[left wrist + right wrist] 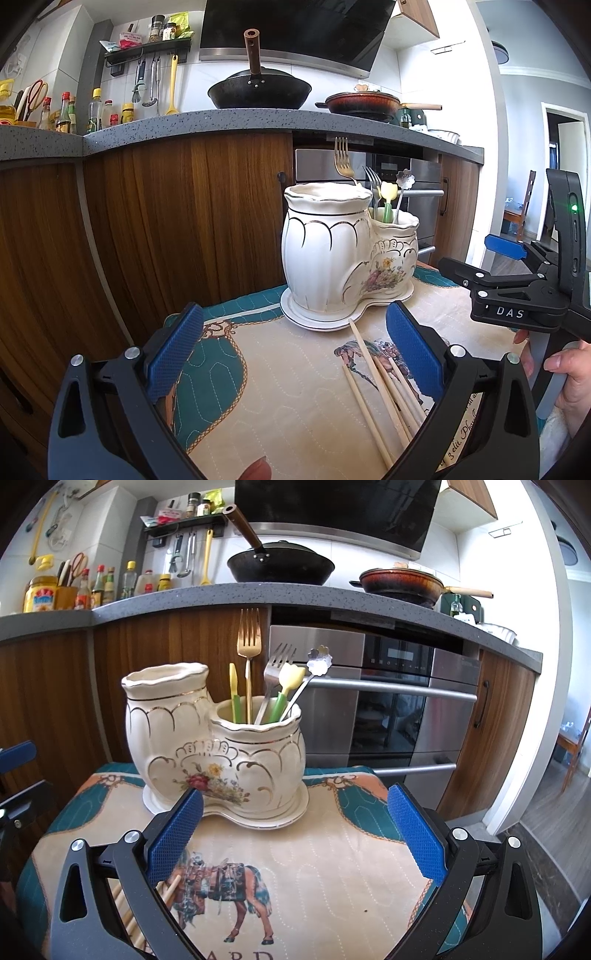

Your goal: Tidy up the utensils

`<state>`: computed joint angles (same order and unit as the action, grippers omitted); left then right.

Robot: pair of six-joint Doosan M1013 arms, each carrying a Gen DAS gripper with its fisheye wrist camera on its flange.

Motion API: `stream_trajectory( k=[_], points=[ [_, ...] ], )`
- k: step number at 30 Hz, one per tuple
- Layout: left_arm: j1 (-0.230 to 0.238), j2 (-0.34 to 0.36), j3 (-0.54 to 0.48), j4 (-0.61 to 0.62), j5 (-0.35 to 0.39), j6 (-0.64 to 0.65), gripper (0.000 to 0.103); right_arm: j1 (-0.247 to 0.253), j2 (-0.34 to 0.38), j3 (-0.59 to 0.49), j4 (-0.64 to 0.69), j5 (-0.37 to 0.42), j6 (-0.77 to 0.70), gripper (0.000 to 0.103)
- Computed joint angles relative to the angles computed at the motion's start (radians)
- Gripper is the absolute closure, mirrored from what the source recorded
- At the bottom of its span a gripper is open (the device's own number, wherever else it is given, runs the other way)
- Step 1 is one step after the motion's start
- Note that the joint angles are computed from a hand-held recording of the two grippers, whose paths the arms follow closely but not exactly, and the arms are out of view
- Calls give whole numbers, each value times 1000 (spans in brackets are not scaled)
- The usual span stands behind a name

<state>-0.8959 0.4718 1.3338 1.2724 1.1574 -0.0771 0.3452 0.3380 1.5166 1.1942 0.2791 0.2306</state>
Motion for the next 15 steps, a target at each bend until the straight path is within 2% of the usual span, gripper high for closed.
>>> stream_trajectory(
  k=[15],
  points=[
    [1,-1,1,-5,0,-1,5,1,0,0,-3,-1,2,4]
  ],
)
